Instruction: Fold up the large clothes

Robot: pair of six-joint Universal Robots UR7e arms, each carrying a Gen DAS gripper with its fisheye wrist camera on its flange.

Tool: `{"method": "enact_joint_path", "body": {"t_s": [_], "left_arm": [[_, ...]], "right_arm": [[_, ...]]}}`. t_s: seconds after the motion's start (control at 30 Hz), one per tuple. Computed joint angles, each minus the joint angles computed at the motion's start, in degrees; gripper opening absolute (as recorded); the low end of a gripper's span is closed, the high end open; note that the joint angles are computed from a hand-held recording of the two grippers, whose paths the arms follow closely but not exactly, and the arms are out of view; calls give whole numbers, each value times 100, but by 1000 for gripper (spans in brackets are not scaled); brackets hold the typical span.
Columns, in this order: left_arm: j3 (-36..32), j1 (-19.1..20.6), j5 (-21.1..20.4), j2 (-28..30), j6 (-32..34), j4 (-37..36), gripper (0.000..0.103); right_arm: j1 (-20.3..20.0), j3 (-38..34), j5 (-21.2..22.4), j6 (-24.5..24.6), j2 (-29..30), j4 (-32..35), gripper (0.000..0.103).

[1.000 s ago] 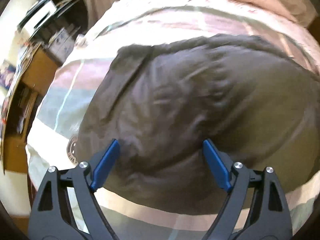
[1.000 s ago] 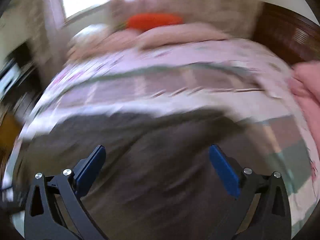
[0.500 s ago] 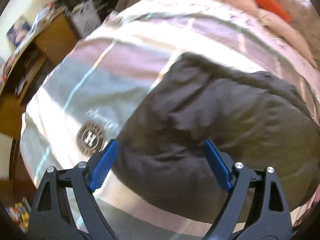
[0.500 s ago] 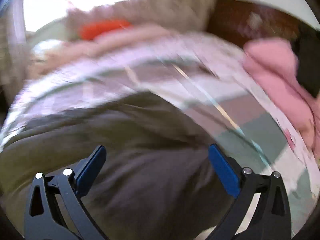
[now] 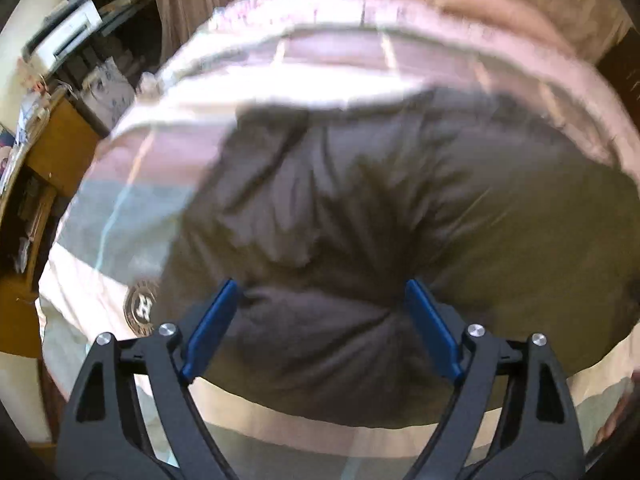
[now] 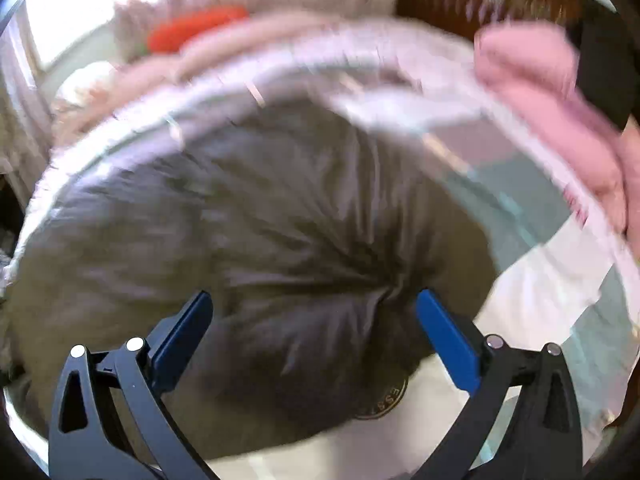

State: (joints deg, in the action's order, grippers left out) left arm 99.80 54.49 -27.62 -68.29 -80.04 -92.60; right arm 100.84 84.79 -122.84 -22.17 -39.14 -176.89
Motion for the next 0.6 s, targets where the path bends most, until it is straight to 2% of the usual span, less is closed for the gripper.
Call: {"method": "enact_joint_path", "body": {"t_s": [0.07,0.13,0.2,0.3,0.33,0.43,0.5,0.53,0.6], "left_arm": [[109,-271,299,-89,-135,89,88],[276,-634,637,-191,-314,217,92],[398,-944,911,-267,-603,508,95],[854,-1406,1251,-453,-426,96,101],[908,-1551,1340,-474,-563,240,101],[973,-1862,1499,-546,-1154,927,101],[859,-2054,1430,-557,-1876,1690,101],[849,-2145,1391,-585,-2112,1844,101],[1034,-2253,1415,-713,-1983,1511,101]], "right_arm": [[178,543,-7,-398,-239,-619,102],[266,962,92,-500,-512,-810,102],[325,1357,241,-568,-788,-850,102],[561,1697,166,-684,-1009,-841,102],[608,1791,162,-758,-1071,-899,102],[764,2077,178,-746,-1298,-947,102],[913,2194,-59,-616,-1342,-982,102],[961,2181,-207,-535,-1326,-917,102],[1000,2164,-265,-256,-1387,-535,102]]}}
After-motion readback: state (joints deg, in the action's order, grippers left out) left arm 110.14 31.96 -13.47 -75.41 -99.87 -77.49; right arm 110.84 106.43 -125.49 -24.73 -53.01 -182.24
